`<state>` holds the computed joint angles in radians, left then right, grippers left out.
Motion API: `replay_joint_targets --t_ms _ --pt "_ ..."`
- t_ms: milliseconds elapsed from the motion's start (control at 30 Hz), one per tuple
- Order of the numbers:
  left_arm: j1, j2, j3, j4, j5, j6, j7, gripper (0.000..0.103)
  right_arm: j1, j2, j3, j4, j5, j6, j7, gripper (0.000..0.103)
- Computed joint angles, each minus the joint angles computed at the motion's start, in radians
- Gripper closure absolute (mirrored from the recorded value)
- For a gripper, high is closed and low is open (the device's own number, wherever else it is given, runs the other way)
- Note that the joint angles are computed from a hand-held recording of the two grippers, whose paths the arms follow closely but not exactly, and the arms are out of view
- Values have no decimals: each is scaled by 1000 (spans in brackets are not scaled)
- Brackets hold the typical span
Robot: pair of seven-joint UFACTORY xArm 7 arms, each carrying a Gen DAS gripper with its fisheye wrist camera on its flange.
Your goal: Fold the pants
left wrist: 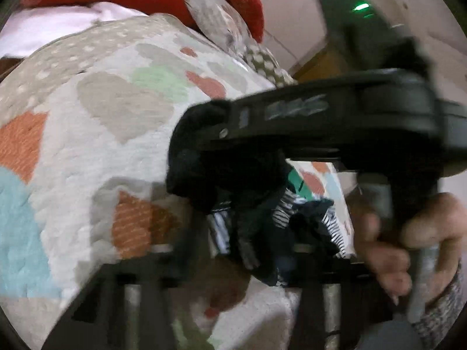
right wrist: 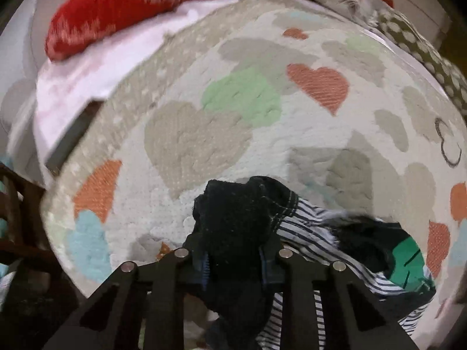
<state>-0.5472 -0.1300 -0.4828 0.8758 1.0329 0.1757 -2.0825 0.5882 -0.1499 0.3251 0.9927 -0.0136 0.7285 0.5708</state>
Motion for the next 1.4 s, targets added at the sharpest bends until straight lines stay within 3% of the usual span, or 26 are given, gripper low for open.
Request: replay_joint_targets --t_ms 67,167,333,533,600,633,667,833,933,1100,1167,1233,1333,1400 --pt "-16 20 6 28 -40 5 54 90 -3 -72 -23 -54 110 -37 -73 78" --pt "-58 47 4 91 -86 59 142 92 11 -152 -42 -114 164 -90 -96 78" --pt "-156 166 21 260 -164 131 309 92 49 -398 -129 -322 341 -213 -174 78" --pt "-273 368 19 502 -271 219 548 91 24 -759 -203 -576 403 -265 -157 75" --pt "-292 396 21 531 -318 224 602 87 -32 -905 -217 -669 383 -216 -122 69" --pt "-291 393 19 521 -353 207 628 83 -87 -990 -206 -721 357 -157 -83 59" --pt "-294 385 25 509 -372 193 638 81 -133 -1060 -200 -755 330 -93 -51 56" --pt "-338 297 119 445 -367 207 576 81 -284 -1424 -241 -857 231 156 25 55" --pt "-364 312 161 481 -383 266 590 81 -273 -1472 -260 -861 253 109 12 63" --pt "-396 397 174 556 -492 340 724 81 -34 -1259 -255 -858 390 -201 -36 68" --pt "-416 421 179 572 -529 377 766 76 22 -1160 -249 -865 445 -287 -45 68" --pt "-417 406 176 539 -575 354 802 75 -13 -1118 -211 -865 393 -238 41 72" --pt "-401 363 175 474 -628 262 842 71 -75 -1179 -159 -891 330 -95 131 95" --pt "-411 344 204 462 -586 229 796 65 -71 -1265 -176 -926 313 -52 147 96"
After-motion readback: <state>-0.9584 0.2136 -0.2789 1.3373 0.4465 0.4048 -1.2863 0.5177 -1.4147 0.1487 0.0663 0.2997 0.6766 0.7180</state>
